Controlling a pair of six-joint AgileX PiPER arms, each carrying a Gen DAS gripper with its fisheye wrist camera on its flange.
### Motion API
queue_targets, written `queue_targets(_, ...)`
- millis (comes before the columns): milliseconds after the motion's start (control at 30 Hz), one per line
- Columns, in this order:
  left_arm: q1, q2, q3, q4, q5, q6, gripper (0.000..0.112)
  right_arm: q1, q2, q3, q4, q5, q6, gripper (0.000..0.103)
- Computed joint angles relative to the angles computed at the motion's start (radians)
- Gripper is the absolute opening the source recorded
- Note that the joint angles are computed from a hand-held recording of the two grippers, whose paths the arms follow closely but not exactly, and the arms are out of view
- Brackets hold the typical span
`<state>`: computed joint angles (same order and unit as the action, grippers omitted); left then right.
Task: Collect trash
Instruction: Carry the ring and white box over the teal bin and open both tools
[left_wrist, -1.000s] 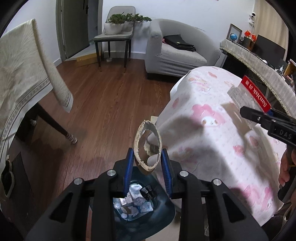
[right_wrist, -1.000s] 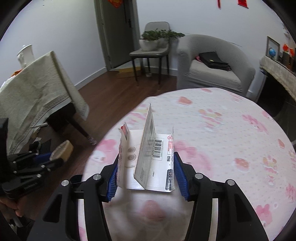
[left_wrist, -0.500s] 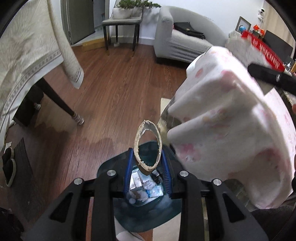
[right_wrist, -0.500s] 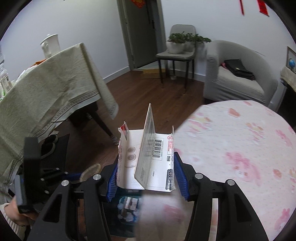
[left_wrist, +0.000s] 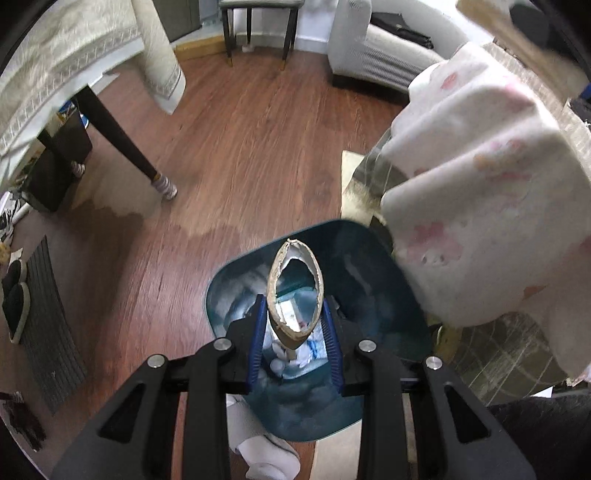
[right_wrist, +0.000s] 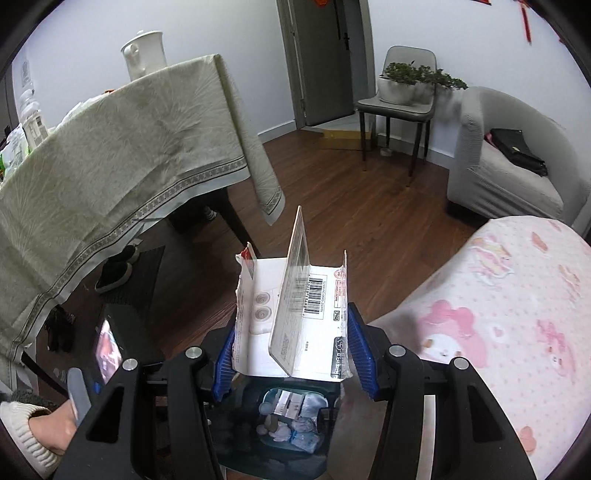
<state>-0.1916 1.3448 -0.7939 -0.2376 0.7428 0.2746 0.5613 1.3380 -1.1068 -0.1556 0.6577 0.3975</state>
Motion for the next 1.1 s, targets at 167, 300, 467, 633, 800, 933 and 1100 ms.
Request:
queue_targets(167,-0.015,0.011,0.045,0.018,-0.017,0.011,0.032,0.024,0.031,-0.010,-0.005,-0.007,0.010,0.054)
queue_targets(300,0.000,0.027,0.063,-0.014,-0.008,0.053,0.032,0.041,0.051,-0.019,-0.009,-0.009,0.016,0.054)
queue_targets(467,-0.006,0.055,0.083,-0.008,-0.013,0.056,0.034,0.047,0.066,-0.025,-0.006,-0.010,0.013,0.054)
queue_targets(633,0.011,0.064,0.098,0.010,-0.025,0.062,0.052,0.053,0.091,-0.031,0.012,-0.009,-0.003,0.054)
queue_targets(800,0.057,0.030,0.088,-0.004,-0.010,0.099,0.052,0.075,0.122,-0.026,0.000,-0.012,0.016,0.054)
queue_targets(933,0.082,-0.016,0.077,-0.007,-0.007,0.107,0.052,0.098,0.160,-0.023,-0.010,-0.014,0.028,0.054)
queue_targets(1100,0.131,-0.049,0.058,-0.042,0.013,0.145,0.051,0.110,0.203,-0.017,-0.009,-0.020,0.032,0.054)
